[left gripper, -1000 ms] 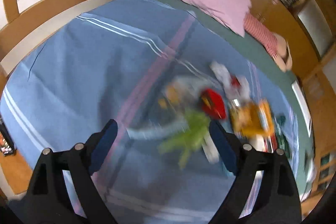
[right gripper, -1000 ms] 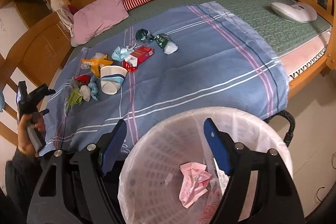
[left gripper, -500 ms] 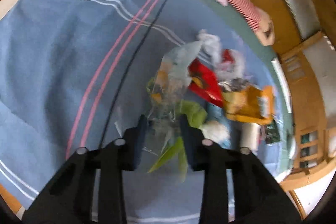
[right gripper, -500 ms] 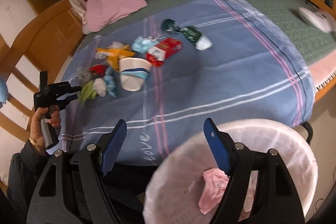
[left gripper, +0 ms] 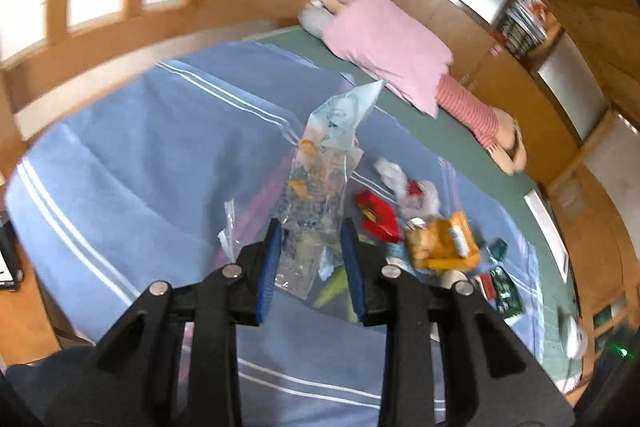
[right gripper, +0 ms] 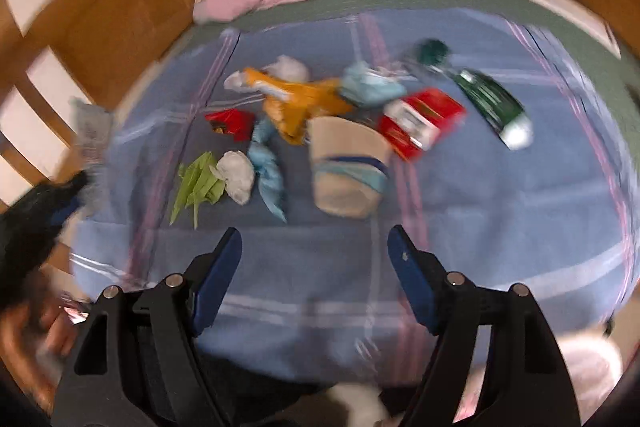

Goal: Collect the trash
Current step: 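Grasp the clear plastic bottle with the left tool while the right tool grasps green paper, then carry the green paper over the wastebasket with the right tool and release it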

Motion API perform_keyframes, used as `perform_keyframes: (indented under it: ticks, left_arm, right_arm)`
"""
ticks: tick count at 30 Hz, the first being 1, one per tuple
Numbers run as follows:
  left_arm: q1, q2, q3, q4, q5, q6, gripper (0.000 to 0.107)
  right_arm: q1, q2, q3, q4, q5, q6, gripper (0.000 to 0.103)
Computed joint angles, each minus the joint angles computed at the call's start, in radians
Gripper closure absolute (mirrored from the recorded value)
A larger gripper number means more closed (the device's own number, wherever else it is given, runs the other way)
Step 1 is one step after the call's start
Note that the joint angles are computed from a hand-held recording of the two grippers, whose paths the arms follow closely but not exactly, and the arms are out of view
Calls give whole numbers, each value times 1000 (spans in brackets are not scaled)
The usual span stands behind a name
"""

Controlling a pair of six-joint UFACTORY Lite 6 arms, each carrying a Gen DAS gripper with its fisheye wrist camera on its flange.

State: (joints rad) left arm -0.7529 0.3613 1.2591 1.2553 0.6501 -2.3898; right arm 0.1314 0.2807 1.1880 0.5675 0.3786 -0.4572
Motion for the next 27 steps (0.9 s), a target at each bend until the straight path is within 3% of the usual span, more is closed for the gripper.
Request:
perform_keyframes:
  ticks: [4,6,10,12,13,14,18,23,27]
  left_arm:
    - [-17,-163,-201,62,73,-140,76]
    - [-8,-202,-250,32,108,-126,76]
    - [60,-240,-318,48,30,-158,76]
    - [89,-233,-311,38,9,-121,76]
    - [100,-225,-306,46,-12,-119,76]
    - [99,-239,-319,47,-20,-120,76]
    - [113,-252,-335,81,-58,-132,76]
    - [100,-267,-353,175,-97,-186,76]
    - [86,-249,-317,248,-192,-195,76]
  right_arm:
    - [205,268,275,-121,-30,163,33]
    - [256,433,482,-109,30,208,33]
    - [339,752,901,-406,157,570,34]
    - [360,882,1076,-487,245,652,51]
    - [360,915,1103,-477,263,648,65]
    - [354,911,1090,-468,267,648,76]
    - [292,678,727,-217,130,400,79]
    - [156,253,205,137,81,-91,79]
    - [-7,-26,-86,125,54,-217,78]
